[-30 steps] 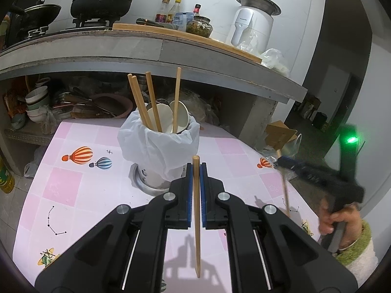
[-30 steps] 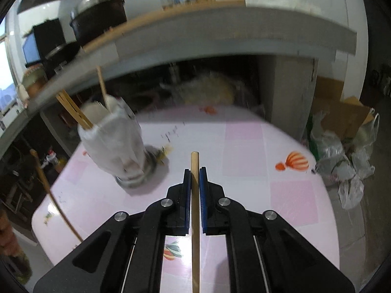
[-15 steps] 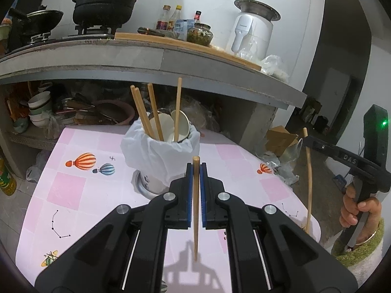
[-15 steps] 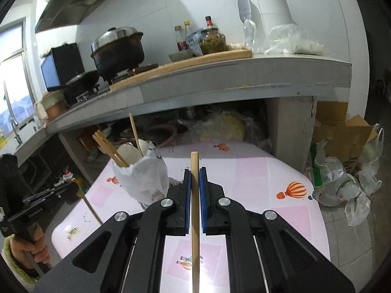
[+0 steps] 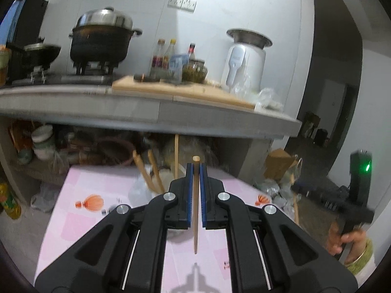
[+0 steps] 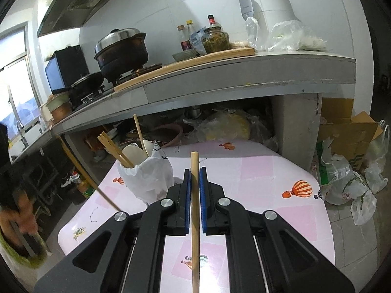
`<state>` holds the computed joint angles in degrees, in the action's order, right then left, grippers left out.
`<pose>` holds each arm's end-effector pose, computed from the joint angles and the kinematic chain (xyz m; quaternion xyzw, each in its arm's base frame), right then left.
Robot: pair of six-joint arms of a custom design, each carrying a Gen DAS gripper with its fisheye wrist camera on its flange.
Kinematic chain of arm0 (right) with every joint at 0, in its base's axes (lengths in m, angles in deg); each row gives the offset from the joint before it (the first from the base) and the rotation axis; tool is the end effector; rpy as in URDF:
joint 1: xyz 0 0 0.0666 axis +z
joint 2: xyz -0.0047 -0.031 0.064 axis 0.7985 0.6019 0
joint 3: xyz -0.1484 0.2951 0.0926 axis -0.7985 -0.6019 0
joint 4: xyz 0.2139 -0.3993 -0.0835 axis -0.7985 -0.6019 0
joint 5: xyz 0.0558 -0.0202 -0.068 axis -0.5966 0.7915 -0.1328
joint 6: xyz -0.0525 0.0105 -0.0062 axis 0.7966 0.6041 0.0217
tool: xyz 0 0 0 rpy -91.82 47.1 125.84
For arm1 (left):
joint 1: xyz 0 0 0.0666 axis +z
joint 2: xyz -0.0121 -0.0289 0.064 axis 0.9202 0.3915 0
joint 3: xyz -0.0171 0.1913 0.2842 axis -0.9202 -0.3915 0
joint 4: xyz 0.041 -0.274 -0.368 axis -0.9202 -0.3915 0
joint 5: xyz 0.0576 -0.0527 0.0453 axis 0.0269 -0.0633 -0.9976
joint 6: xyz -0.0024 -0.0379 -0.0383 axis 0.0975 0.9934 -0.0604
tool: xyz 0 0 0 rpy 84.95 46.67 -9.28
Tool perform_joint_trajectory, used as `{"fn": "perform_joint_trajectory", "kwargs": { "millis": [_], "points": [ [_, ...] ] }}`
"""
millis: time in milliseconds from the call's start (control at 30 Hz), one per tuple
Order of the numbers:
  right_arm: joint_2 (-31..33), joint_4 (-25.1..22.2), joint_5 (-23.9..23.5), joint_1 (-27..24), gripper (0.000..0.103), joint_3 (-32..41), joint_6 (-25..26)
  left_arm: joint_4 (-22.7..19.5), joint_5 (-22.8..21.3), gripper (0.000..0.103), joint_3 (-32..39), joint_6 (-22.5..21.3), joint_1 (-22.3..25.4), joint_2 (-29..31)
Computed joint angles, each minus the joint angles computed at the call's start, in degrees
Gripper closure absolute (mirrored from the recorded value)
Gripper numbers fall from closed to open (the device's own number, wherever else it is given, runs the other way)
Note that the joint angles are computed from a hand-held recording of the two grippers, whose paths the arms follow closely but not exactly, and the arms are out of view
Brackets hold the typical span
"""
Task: Organize utensils
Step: 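Lower the chopstick into the holder and open the left tool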
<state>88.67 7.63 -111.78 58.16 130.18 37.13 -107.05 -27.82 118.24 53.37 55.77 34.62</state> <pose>0.5831 0.0664 0.6331 -0.1161 0.8595 0.2058 0.4533 0.5214 -0.1041 0.6571 -0.0022 0.8166 -0.1216 0.5643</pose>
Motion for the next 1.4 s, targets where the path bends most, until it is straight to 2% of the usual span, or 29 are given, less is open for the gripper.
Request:
{"fn": "perform_joint_trajectory", "kwargs": {
  "millis": [367, 467, 633, 967, 1267, 1400],
  "points": [
    [1.6, -1.2, 0.5, -0.2, 0.096, 1.2, 0.1, 1.3, -2.5, 0.098, 21.2, -5.0, 1.4, 11.4],
    [2.1, -1.5, 0.6, -0.1, 0.096, 1.6, 0.0, -0.6, -2.7, 0.098, 27.7, -4.8, 2.0, 16.2],
    [3.4, -2.3, 0.9, -0.1, 0.096, 2.9, 0.2, -2.6, -2.8, 0.098, 33.7, -4.2, 3.0, 21.9],
    [5.2, -3.7, 1.8, 0.3, 0.096, 5.0, 0.8, -0.4, -1.0, 0.098, 30.1, -1.4, 4.5, 24.2],
    [6.3, -4.7, 2.2, 0.6, 0.096, 6.1, 0.9, 2.8, 3.4, 0.098, 22.4, 2.0, 5.4, 22.0],
    [6.4, -4.9, 2.2, 0.6, 0.096, 6.2, 1.1, 3.1, 4.5, 0.098, 19.0, 1.5, 5.1, 20.9]
  ]
}}
